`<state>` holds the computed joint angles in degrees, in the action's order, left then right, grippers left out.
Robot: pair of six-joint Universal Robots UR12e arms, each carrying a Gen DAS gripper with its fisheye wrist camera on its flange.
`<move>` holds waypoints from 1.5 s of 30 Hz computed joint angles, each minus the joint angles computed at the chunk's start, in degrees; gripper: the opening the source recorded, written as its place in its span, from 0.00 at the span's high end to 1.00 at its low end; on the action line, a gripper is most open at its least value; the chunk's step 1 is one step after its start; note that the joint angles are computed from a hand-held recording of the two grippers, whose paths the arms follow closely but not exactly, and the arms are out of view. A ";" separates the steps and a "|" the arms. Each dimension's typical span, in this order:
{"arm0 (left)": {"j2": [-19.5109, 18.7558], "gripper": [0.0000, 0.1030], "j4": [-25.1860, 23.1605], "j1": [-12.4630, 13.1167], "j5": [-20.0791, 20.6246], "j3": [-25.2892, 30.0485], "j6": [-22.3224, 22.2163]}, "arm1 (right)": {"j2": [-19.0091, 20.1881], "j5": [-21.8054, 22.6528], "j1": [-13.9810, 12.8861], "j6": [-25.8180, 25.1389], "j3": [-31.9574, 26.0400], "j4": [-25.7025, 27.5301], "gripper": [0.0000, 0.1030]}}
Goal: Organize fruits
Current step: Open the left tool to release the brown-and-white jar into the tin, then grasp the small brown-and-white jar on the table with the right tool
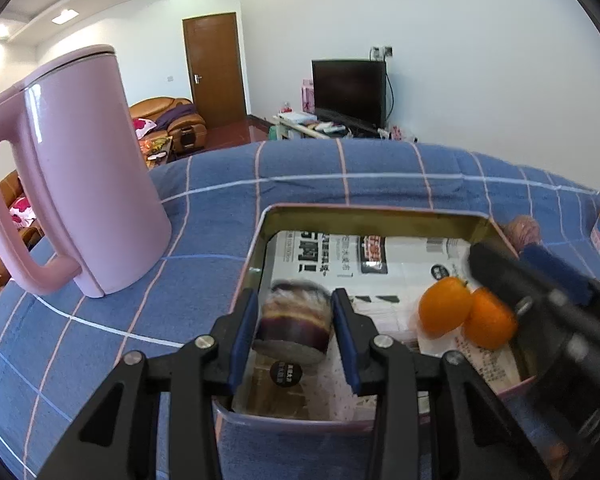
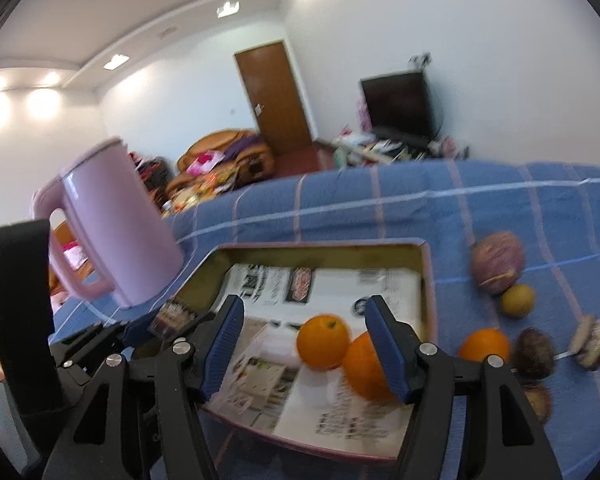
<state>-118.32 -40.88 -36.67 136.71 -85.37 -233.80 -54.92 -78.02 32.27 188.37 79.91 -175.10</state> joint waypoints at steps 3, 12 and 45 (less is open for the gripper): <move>-0.10 0.34 4.10 -0.48 1.26 -0.71 0.86 | -0.26 -6.02 0.59 0.85 1.11 -5.50 0.36; -1.20 0.01 -1.18 -2.30 10.60 1.18 -3.43 | -0.02 -17.31 1.62 -1.02 1.66 -10.82 0.19; -3.55 0.01 -6.41 -4.95 12.60 5.32 -7.82 | -4.89 -18.43 -0.28 -1.94 9.44 -13.08 0.19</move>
